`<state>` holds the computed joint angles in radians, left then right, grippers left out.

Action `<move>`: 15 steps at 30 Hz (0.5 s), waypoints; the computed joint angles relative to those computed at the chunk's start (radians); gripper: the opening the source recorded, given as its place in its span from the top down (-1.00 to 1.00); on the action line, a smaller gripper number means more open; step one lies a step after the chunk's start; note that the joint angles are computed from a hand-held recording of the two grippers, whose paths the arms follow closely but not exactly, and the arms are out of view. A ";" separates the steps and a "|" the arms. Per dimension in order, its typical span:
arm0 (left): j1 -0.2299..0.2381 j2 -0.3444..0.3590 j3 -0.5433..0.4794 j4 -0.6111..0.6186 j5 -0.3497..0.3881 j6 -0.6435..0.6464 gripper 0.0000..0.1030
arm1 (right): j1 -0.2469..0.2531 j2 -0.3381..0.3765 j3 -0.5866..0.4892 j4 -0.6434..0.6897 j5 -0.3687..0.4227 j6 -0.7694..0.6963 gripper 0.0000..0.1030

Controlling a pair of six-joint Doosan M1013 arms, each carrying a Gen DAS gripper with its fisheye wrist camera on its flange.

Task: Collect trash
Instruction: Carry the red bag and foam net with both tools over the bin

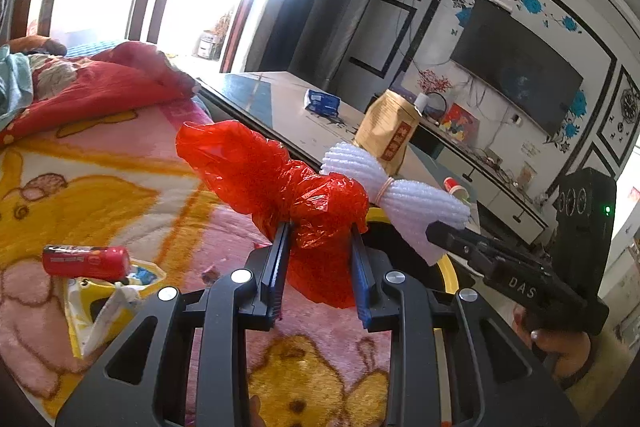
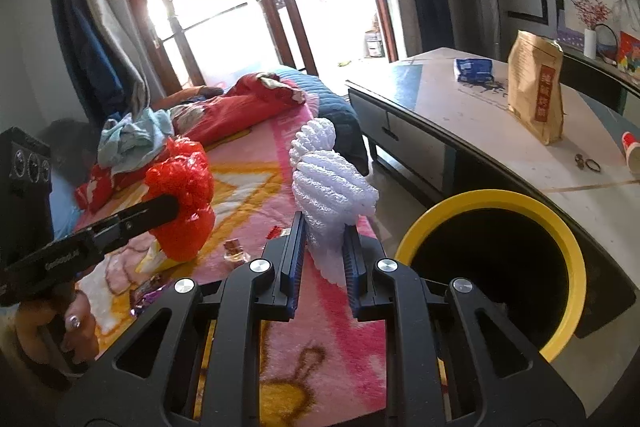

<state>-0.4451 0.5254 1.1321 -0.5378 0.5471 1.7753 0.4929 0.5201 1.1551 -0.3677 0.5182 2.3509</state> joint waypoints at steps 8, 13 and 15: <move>-0.013 0.011 -0.015 -0.009 0.020 0.038 0.47 | -0.006 -0.020 0.034 -0.077 -0.009 0.101 0.75; -0.022 0.016 -0.021 -0.015 0.033 0.061 0.47 | -0.012 -0.029 0.051 -0.113 -0.006 0.159 0.75; -0.024 0.021 -0.028 -0.017 0.041 0.069 0.47 | -0.014 -0.033 0.059 -0.127 -0.006 0.186 0.75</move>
<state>-0.4694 0.5459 1.1044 -0.5553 0.5879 1.8440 0.4787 0.4870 1.2140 -0.4950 0.5125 2.5367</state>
